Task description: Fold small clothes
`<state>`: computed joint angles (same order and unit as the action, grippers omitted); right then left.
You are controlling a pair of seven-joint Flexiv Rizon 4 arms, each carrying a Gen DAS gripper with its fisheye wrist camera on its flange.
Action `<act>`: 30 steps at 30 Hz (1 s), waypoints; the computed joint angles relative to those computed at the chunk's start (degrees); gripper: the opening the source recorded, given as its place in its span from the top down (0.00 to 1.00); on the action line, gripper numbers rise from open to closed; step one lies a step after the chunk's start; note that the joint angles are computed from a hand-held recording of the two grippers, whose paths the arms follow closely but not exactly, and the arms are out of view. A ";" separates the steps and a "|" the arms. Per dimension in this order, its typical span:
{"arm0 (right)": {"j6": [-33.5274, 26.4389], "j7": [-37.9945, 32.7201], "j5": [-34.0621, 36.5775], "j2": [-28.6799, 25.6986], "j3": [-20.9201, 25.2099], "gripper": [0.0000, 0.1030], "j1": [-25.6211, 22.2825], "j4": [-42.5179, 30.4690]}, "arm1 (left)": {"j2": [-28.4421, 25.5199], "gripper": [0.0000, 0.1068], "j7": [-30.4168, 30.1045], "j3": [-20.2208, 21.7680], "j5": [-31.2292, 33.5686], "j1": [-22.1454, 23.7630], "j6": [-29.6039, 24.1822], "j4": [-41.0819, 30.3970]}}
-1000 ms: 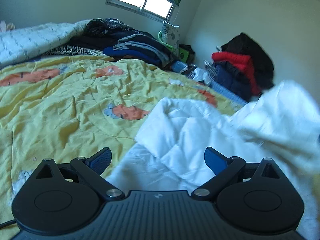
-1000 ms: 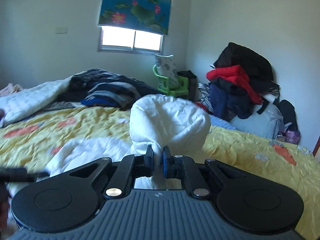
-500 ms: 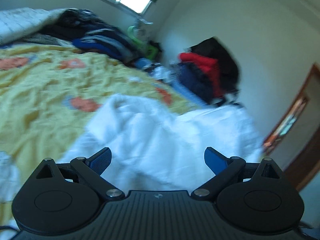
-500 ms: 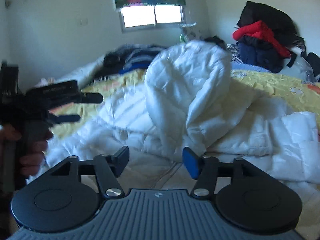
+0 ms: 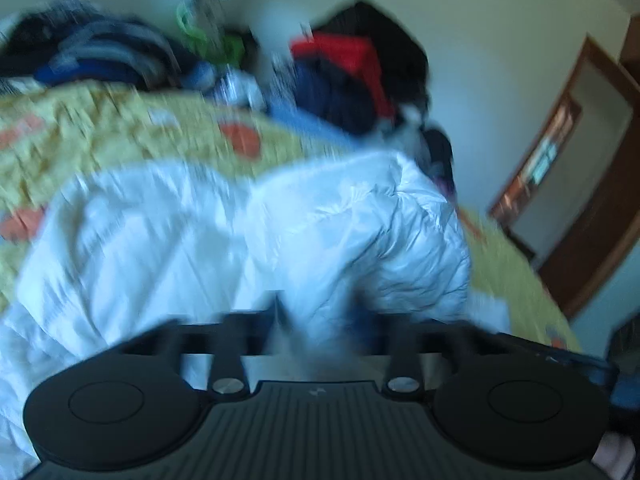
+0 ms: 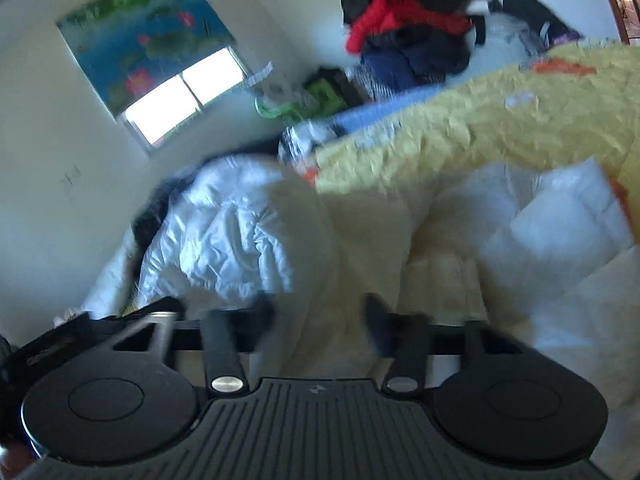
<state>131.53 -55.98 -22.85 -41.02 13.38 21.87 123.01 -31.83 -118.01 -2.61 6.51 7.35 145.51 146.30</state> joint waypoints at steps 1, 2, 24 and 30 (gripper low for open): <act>-0.30 -0.17 -1.09 -0.20 0.08 0.92 -0.33 -0.12 | -0.15 0.84 -0.06 -0.17 0.64 0.68 0.23 0.31; 0.67 -1.49 -0.88 0.21 -0.32 0.93 0.13 0.46 | -0.18 0.88 -0.37 0.10 1.73 1.19 1.00 0.68; 8.46 -20.83 17.61 3.32 -5.23 0.67 14.35 -3.06 | -8.91 0.91 -1.24 1.98 1.13 0.77 9.74 5.90; -1.83 -34.90 24.77 -0.99 -12.90 0.62 25.05 -10.29 | -10.49 0.87 -0.70 1.86 0.07 -0.10 12.61 6.34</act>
